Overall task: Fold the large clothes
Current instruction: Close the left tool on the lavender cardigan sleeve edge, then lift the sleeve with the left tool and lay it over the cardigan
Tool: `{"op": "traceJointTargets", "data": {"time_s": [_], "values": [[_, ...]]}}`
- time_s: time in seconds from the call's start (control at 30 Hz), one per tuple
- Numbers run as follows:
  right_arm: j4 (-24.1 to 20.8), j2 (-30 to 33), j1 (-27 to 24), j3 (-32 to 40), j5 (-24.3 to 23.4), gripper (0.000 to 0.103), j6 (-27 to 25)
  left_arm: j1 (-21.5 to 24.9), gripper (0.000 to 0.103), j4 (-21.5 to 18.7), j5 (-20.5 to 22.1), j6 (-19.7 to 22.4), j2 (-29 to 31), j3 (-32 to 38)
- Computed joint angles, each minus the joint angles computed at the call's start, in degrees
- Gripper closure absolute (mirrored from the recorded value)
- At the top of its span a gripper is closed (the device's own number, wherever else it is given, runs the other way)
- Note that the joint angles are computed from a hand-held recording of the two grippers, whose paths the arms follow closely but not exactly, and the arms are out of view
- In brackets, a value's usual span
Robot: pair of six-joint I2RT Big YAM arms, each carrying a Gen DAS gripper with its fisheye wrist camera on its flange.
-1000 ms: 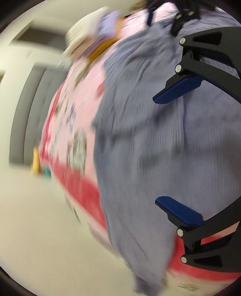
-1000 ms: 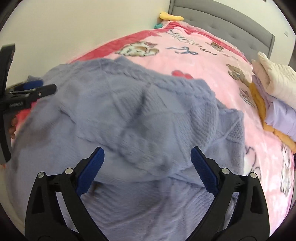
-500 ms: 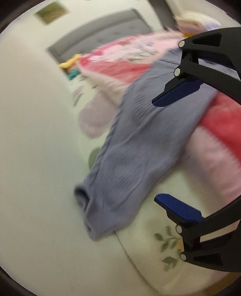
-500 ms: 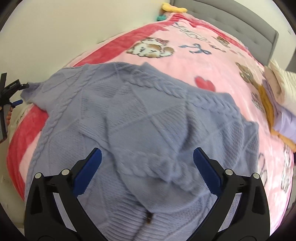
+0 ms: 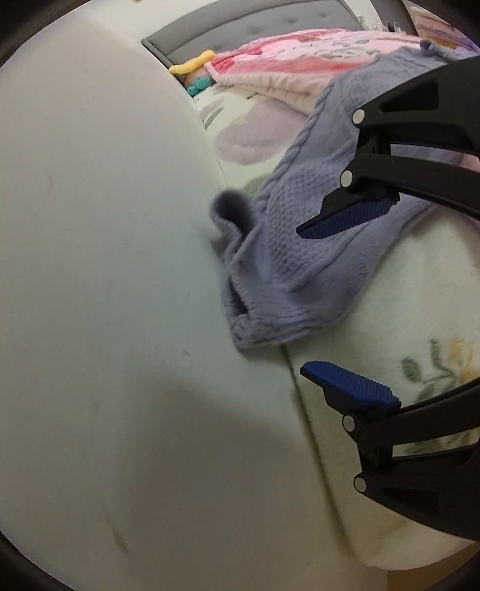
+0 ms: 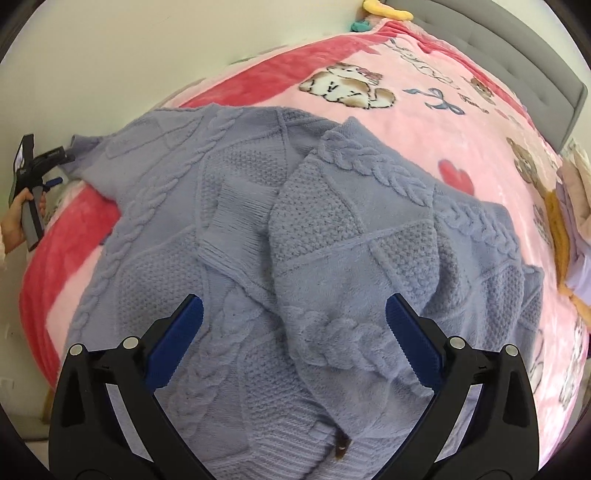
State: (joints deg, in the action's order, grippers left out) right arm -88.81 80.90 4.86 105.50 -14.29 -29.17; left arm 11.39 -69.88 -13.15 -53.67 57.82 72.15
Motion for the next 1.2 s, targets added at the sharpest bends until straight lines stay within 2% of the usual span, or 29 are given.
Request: {"op": "traceJointTargets", "data": {"time_s": [0.07,0.2,0.27,0.4,0.43,0.47,0.73,0.8,0.93,1.03,1.1,1.2], "values": [[-0.1,0.5,-0.2,0.3,0.8,0.008,0.0,0.6,0.035,0.8,1.0,0.8,0.9,0.1],[-0.4,1.3,-1.3,1.1,1.3,0.008,1.1,1.4,0.037,2.9,0.4,0.8,1.6,-0.3],[-0.6,1.6,-2.1,1.5,1.3,0.008,1.7,1.2,0.048,4.7,-0.6,0.7,0.9,-1.2],[-0.5,1.7,-3.4,2.0,1.2,0.008,2.7,0.8,0.071,4.2,-1.4,-0.7,1.7,-0.6],[-0.4,1.7,-3.6,2.0,1.3,0.008,3.0,0.5,0.081,4.0,-2.5,-0.9,1.6,-0.5],[-0.4,1.7,-3.9,2.1,1.3,0.008,3.1,0.4,0.087,4.1,-2.8,-1.1,1.7,-0.5],[-0.4,0.7,-5.3,1.2,0.9,0.008,2.6,-2.5,0.092,5.0,-6.0,-0.2,1.7,1.5],[-0.1,0.2,-5.7,1.0,0.7,0.008,2.8,-4.8,0.092,7.2,-7.1,-0.2,1.0,2.7],[0.8,-1.0,-7.2,-0.1,-0.2,0.008,3.3,-13.3,0.092,8.5,-11.3,5.4,3.5,10.5],[1.7,-1.4,-8.3,-0.4,0.6,0.008,3.5,-22.0,0.092,10.2,-14.5,10.7,8.3,19.7],[2.1,-1.5,-9.6,-0.4,0.3,0.008,4.5,-26.4,0.092,10.7,-15.1,13.1,11.8,25.2],[2.3,-1.6,-12.3,-0.3,-0.6,0.008,6.4,-33.3,0.092,7.4,-16.2,15.6,19.8,36.5]]}}
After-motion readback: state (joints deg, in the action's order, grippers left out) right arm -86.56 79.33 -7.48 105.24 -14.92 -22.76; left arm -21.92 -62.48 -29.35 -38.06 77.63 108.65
